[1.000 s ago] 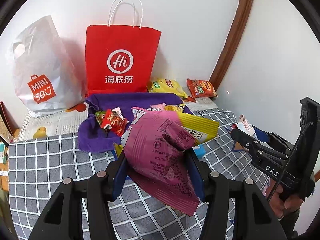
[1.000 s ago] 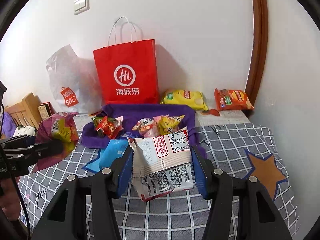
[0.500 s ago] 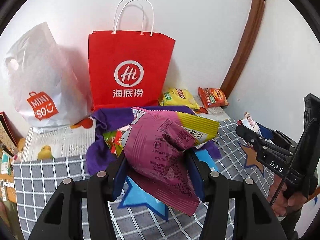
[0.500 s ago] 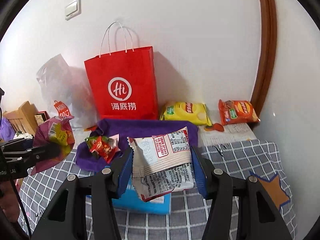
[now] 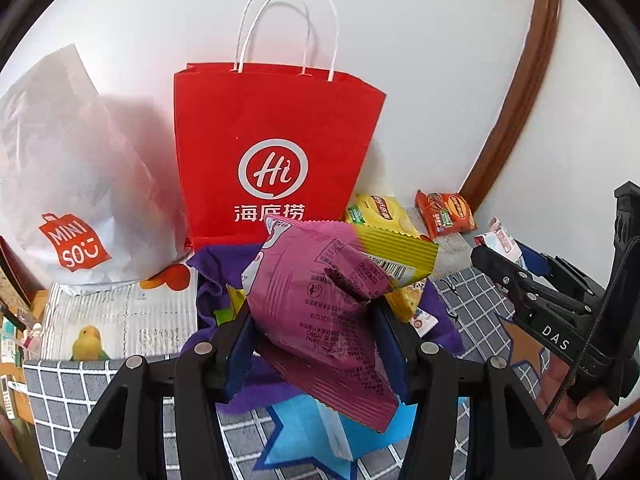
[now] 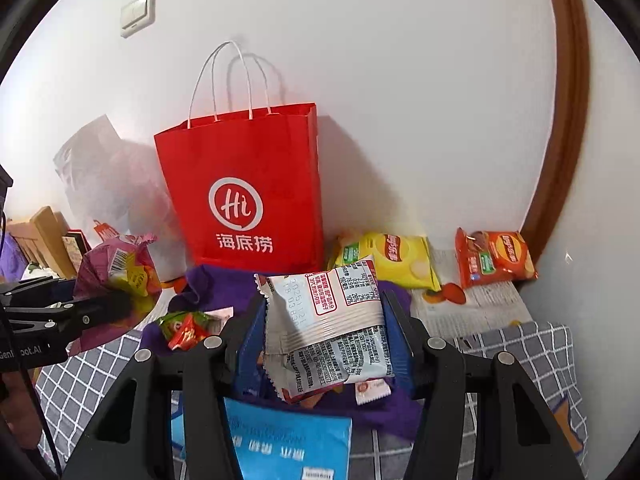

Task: Organize snacks
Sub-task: 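Carry the white packet and pink bag over the purple towel with both tools, then open the right tool to drop the white packet while the left tool releases the pink bag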

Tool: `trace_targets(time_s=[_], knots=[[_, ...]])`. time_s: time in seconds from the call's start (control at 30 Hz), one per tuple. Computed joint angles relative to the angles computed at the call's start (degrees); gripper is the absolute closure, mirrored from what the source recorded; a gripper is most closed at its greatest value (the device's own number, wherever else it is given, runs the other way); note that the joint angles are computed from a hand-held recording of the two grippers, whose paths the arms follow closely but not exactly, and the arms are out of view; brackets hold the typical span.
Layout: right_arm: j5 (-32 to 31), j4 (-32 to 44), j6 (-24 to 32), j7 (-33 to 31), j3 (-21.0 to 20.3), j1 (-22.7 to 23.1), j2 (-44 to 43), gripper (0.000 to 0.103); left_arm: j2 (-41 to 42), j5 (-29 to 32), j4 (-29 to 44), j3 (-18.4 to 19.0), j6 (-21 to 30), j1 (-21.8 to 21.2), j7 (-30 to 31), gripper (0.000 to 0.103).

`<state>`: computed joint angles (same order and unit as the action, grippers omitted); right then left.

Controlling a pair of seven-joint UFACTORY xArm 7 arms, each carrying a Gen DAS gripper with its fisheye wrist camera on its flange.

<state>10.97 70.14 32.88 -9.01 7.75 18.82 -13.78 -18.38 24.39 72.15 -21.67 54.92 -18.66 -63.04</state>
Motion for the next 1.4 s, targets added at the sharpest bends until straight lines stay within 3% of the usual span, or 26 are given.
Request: trace_targets(time_s=[0.37,0.53,0.7,1.4], knots=[[-1.19,4.4,-0.58,0.23,0.81,0.0,7.67,0.049,1.93,-3.3,-3.75,4.04,-6.05,1.06,3.19,0.05],[0.12,5.5,1.14,-1.74,0.92,0.06,10.73,0.049,2.97,-4.47,-4.62,4.83,-5.99,1.22,4.8,0.05],[-2.85,8.27,2.59,0.79,1.4,-0.18,13.89,0.049,3.02,-5.75,-5.83,5.61,-6.57,1.44,5.32,0.05],[-5.97,8.02,4.94,-1.04,2.04,0.54,17.31,0.046,6.36,-9.04,-6.45,6.88,-8.16,0.15,7.74,0.05]])
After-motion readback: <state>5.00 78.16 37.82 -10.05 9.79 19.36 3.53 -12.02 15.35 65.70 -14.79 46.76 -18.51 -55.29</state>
